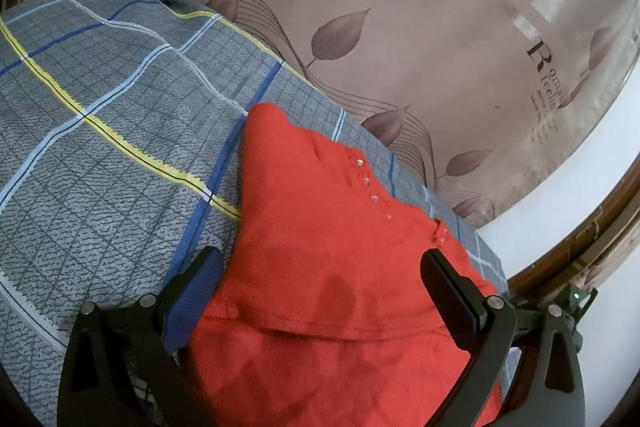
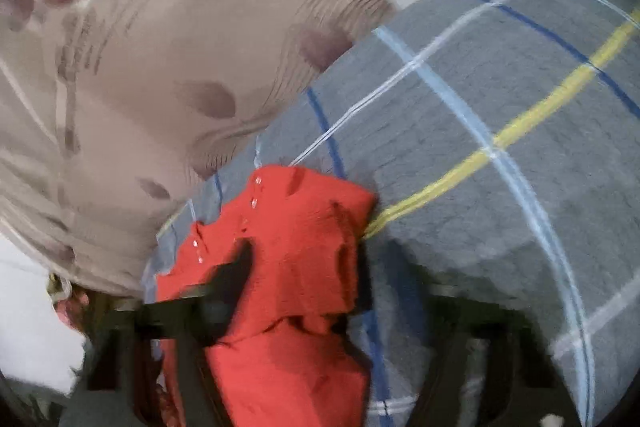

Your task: Fold small clothes

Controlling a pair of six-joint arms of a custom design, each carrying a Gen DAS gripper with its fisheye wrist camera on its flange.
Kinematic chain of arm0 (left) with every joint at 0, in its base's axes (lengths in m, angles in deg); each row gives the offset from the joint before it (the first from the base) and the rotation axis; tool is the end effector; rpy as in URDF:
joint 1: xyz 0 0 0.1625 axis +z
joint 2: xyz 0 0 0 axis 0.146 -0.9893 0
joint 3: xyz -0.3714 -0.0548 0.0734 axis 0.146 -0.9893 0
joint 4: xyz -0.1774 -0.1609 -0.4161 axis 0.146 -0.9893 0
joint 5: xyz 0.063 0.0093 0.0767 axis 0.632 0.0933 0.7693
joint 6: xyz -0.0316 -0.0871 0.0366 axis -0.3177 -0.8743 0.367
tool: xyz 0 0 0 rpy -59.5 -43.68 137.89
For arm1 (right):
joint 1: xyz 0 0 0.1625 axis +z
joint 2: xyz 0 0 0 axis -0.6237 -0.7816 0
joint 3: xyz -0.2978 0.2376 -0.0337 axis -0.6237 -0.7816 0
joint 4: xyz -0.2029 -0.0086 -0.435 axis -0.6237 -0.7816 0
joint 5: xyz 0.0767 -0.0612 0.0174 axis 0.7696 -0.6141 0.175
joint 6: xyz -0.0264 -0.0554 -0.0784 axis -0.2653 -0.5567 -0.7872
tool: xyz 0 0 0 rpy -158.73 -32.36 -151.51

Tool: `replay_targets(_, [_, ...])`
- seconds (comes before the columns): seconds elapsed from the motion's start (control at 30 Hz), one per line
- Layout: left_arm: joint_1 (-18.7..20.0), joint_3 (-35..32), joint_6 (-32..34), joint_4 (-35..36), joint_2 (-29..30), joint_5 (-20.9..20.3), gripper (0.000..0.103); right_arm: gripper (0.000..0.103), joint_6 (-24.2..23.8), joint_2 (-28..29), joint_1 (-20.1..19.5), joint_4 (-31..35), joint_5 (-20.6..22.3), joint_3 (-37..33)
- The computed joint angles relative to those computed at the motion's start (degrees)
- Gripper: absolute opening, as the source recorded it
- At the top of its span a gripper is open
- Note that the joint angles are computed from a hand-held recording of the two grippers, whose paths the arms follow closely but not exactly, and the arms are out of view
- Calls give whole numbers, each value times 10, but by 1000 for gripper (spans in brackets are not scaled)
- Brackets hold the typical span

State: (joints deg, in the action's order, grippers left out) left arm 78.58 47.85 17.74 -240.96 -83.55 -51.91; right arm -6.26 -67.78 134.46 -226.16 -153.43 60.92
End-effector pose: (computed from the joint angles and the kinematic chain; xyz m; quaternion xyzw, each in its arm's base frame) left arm 0.1112 -0.5211 0.3255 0.0460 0.9178 -0.3933 0.0276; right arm 0.1679 -0.5045 0.0851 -0.0426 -0.9264 0.3716 0.0424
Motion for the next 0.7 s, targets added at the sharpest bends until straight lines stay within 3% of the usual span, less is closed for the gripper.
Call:
replay_targets(0.03, [1,1,-3,-9,0,0,93,8,6,5,6,8,0,-9])
replay_targets(0.1, [7,-5,-19,-13,7,-1,60,7,-7,13,19,13,19,-24])
replay_targets(0.17, [11,-14,-36,-4,14,6,47,7,-17,18,33,18,51,-40])
replay_targets(0.23, [11,-14,-46,-24,18,14,44,6,-25,19,41,-16,131,-46])
replay_targets(0.27, [11,-12,-45,-33,17,16,44,6,-29,19,44,-36,140,-44])
replay_targets(0.33, [9,-8,-44,-41,14,22,44,6,-31,21,45,-59,96,-43])
replay_targets(0.47, [12,-5,-47,-43,10,12,44,6,-12,34,4,-23,15,-42])
replay_targets(0.57, [10,-6,-33,10,-7,-4,44,6,0,34,-38,-38,77,-20])
replay_targets(0.7, [6,3,-20,105,-53,-33,45,8,-20,30,-47,-53,116,-10])
